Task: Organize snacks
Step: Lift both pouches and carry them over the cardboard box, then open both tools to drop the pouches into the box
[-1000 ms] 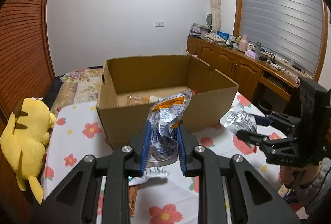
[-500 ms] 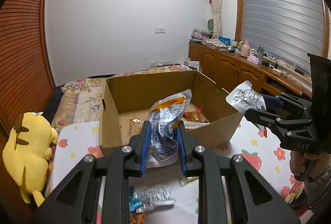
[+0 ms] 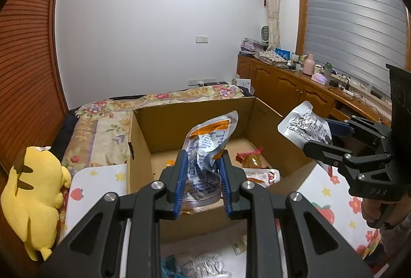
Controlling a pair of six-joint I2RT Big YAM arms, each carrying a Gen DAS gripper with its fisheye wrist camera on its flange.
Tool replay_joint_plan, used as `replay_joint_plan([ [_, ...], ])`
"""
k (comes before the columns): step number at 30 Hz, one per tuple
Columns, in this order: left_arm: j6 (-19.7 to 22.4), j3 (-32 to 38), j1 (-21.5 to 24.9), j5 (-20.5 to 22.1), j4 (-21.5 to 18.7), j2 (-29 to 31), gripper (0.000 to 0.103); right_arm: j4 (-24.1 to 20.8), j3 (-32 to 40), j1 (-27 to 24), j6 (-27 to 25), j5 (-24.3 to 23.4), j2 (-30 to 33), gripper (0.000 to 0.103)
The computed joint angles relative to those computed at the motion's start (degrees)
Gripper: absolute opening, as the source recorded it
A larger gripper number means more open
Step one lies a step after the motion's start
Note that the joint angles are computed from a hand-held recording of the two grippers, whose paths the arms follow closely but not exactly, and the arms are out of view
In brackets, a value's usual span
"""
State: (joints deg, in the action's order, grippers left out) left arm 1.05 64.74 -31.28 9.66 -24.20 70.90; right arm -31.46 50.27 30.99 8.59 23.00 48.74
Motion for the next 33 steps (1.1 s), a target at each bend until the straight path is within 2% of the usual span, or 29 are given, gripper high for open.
replay_joint_plan([
  [12,-0.24,6.02,0.81,1.91,-0.18,8.51,0.022,7.75,0.50,-9.84,-2.21,-11.67,6.76,0.057],
  [17,-0.24,6.98,0.05,1.94,0.28,10.71,0.022,9.43,0.48,-11.81,-1.89,-14.27,8.83,0.057],
  [23,-0.11,7.98,-0.40,1.15,-0.13,12.42,0.022,9.18,0.65,-12.12,-2.19,-14.24,10.81,0.058],
  [30,-0.25,7.52,-0.16,1.56,-0.70,12.10,0.038,7.70,1.47,-12.17,-1.91,-14.06,12.80,0.061],
  [33,-0.02,6.84,-0.34,0.88,-0.65,11.20,0.049,7.08,1.62,-12.01,-1.58,-14.11,13.06,0.061],
])
